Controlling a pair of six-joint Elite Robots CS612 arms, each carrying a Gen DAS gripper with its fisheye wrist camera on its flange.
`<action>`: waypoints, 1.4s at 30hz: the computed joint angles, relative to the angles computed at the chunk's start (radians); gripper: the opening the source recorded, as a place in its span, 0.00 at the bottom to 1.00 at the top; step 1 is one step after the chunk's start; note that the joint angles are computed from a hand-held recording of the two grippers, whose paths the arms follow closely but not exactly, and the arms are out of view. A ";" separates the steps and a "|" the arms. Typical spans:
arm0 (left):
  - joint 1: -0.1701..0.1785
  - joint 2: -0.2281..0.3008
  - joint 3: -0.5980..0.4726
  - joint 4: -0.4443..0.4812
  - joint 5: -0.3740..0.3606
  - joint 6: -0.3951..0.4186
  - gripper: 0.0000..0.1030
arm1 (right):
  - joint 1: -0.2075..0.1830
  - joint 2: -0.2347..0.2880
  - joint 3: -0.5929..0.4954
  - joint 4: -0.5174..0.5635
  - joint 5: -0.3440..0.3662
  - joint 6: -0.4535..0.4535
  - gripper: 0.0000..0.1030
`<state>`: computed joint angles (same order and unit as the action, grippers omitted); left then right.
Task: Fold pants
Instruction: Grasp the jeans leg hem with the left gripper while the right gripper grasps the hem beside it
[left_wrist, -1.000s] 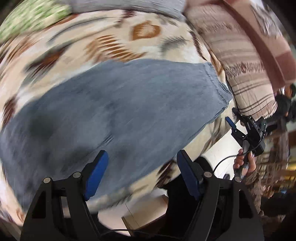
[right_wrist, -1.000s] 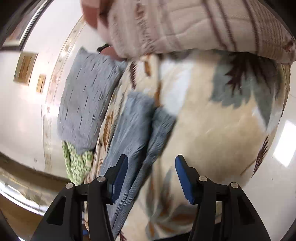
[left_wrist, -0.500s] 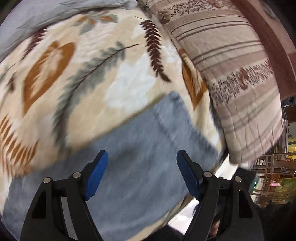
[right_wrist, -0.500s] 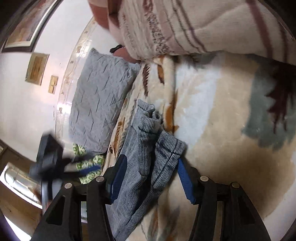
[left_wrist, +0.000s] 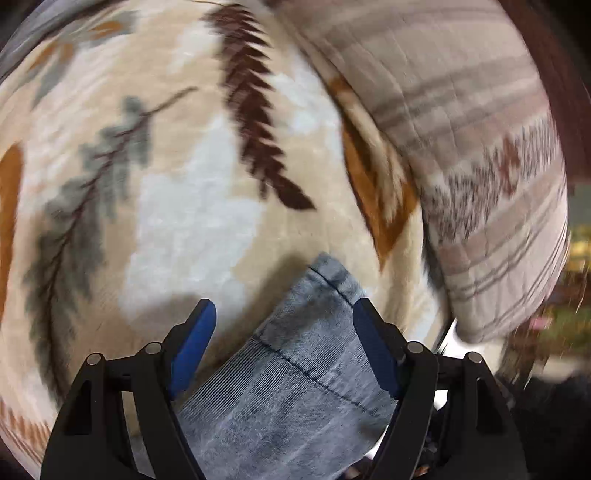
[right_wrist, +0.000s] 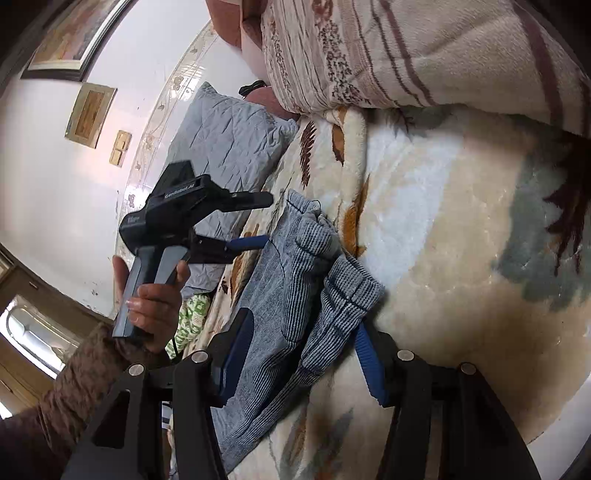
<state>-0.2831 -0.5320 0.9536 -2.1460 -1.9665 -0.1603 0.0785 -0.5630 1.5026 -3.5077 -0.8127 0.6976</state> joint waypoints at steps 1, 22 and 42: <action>-0.006 0.004 -0.010 0.023 0.013 0.041 0.74 | 0.002 -0.001 0.000 -0.002 -0.007 -0.004 0.54; -0.060 -0.059 0.126 -0.106 0.091 0.338 0.25 | 0.001 0.036 -0.042 -0.060 -0.003 0.049 0.20; -0.038 -0.249 0.419 -0.408 0.193 0.151 0.18 | 0.069 -0.137 0.070 0.072 -0.173 -0.428 0.14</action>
